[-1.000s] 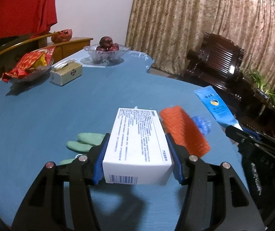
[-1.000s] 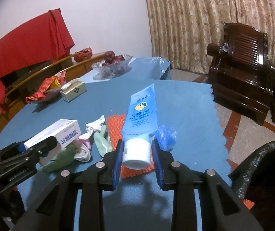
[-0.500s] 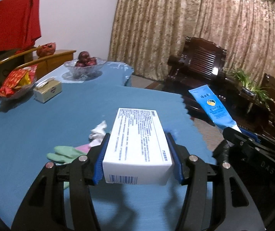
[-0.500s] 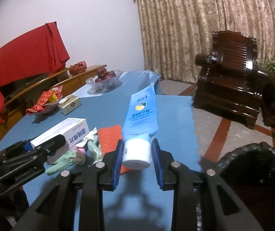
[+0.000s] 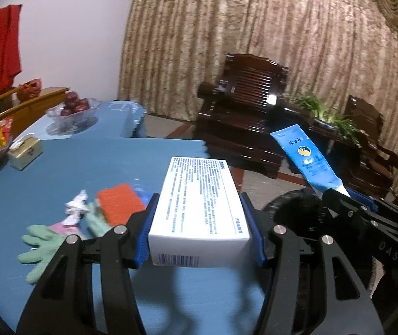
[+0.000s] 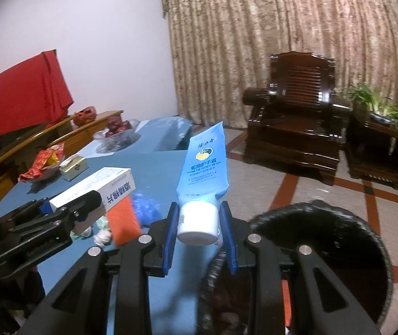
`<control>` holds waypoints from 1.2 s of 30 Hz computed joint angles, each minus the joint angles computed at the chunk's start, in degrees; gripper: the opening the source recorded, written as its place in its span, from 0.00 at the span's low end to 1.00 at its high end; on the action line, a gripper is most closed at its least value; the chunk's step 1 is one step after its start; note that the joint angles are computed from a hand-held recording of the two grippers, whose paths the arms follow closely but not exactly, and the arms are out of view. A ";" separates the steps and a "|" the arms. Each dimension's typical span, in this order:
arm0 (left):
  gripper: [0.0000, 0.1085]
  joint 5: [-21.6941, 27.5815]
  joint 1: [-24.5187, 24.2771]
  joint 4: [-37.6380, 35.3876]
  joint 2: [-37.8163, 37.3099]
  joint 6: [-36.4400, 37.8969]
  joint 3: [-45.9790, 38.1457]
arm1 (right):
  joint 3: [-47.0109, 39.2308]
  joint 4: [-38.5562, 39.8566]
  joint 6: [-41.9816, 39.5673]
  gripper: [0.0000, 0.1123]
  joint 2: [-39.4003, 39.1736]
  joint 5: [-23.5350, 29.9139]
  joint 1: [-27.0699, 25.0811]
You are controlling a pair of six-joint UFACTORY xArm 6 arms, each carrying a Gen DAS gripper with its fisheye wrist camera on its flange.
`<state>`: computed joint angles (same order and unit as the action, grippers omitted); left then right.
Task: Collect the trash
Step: 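Carry the box and tube over the bin and open both grippers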
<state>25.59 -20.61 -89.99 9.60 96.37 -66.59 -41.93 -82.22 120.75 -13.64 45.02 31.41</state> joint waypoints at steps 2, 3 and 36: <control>0.50 0.28 -1.55 -0.22 -0.68 0.36 0.93 | 2.33 1.32 -0.02 0.26 -2.48 1.76 0.58; 0.50 0.41 -2.16 -0.42 -0.88 0.58 1.27 | 3.62 2.18 -0.12 0.26 -3.84 2.80 0.94; 0.64 2.47 -15.81 6.14 6.55 -1.41 -0.59 | 23.32 18.36 -0.35 0.27 -19.25 8.31 -0.23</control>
<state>28.06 -36.42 -83.85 16.16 94.96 -67.19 -18.61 -63.86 120.40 -32.89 53.33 31.18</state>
